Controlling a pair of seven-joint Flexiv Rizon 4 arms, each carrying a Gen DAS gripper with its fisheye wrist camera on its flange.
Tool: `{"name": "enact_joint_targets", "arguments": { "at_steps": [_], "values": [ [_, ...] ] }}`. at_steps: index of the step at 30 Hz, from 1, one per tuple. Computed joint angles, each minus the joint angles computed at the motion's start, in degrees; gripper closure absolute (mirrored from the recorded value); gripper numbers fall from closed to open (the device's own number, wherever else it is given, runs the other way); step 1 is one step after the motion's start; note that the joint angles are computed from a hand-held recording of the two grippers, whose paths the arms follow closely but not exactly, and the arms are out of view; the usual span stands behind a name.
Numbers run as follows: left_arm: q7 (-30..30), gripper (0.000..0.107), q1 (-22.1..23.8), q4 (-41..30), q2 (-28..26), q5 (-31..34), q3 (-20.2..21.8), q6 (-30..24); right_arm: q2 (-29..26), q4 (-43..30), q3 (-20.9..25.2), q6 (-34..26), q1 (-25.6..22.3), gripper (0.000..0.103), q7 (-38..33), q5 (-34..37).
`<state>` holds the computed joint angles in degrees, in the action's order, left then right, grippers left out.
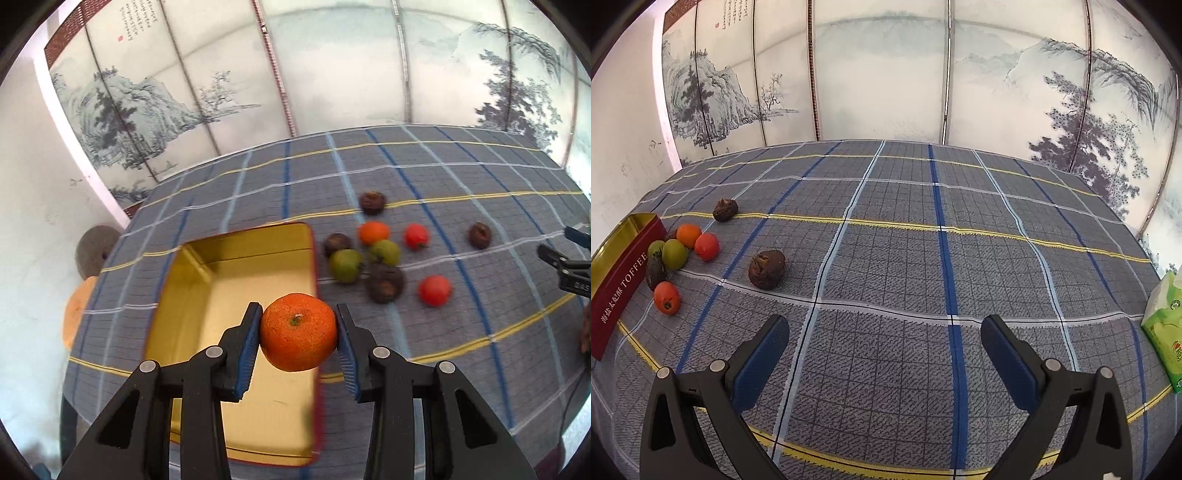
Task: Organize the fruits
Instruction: 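Carry the tangerine over the tin and release it with the left gripper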
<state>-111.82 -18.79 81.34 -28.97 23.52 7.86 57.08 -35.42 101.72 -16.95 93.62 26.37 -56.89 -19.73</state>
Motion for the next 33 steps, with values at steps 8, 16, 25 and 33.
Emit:
{"name": "enact_joint_targets", "arguments": {
  "at_steps": [8,16,25,33],
  "values": [
    [0.57,0.067,1.64,-2.08,-1.33,2.15,1.79,-2.4,0.18,-0.77,0.49,-3.13,0.01,0.0,0.81,-1.27],
    [3.17,0.067,3.83,-7.09,-5.43,1.98,2.28,-5.97,0.1,-0.16,-2.8,-4.32,2.36,0.0,3.65,-5.48],
    [7.05,0.066,6.2,-15.97,-11.95,-1.24,2.44,-11.95,0.5,0.23,-3.46,-5.84,2.47,0.0,5.56,-9.42],
    [7.48,0.066,6.98,-21.65,-15.97,-2.47,3.02,-15.38,0.62,-0.21,-2.42,-7.22,1.46,0.0,6.75,-12.33]
  ]
}}
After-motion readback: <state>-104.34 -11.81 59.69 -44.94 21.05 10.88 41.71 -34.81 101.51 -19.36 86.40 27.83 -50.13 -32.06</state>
